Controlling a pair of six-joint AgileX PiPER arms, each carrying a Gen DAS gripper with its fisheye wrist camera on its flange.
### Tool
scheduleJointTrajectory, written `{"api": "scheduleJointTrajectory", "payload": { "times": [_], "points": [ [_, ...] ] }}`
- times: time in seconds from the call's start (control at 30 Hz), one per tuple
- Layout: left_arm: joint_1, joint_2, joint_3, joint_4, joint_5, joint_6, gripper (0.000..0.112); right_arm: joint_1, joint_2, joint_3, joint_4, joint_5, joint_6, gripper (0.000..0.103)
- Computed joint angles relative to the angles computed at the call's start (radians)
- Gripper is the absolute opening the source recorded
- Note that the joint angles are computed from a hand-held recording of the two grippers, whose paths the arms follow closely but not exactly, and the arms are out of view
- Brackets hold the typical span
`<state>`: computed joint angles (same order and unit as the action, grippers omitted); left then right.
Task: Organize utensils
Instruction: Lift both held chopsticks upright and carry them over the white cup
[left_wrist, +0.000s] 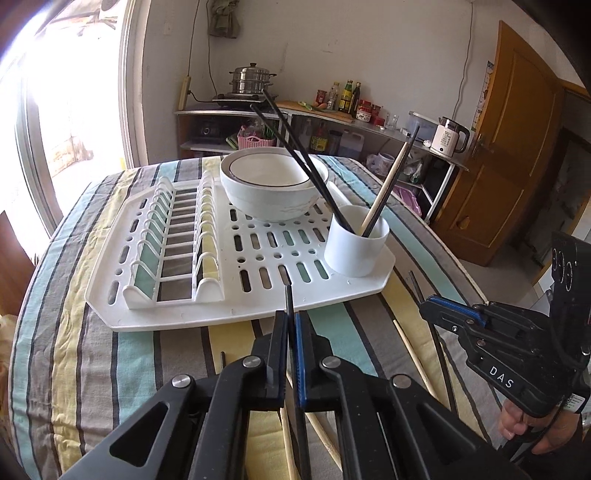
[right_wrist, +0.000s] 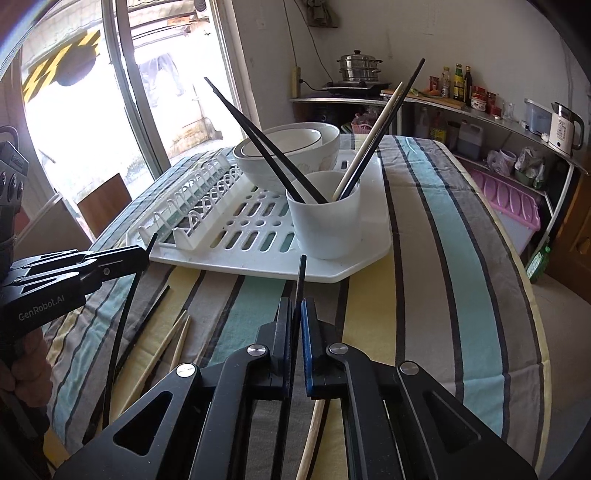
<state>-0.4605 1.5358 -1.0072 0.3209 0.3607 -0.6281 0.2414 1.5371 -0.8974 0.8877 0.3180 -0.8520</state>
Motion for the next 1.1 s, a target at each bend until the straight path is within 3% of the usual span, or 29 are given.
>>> {"api": "scheduleJointTrajectory", "payload": {
  "times": [0.43, 1.1],
  "points": [
    [-0.058, -0.203, -0.012, 0.125, 0.067, -0.084, 0.003, -0.008, -0.215, 0.045, 0.149, 0.016, -0.137, 0.004],
    [-0.122, -0.254, -0.049, 0.210, 0.113, -0.146, 0.002, -0.022, -0.314, 0.075, 0.205, 0.001, -0.183, 0.004]
  ]
}}
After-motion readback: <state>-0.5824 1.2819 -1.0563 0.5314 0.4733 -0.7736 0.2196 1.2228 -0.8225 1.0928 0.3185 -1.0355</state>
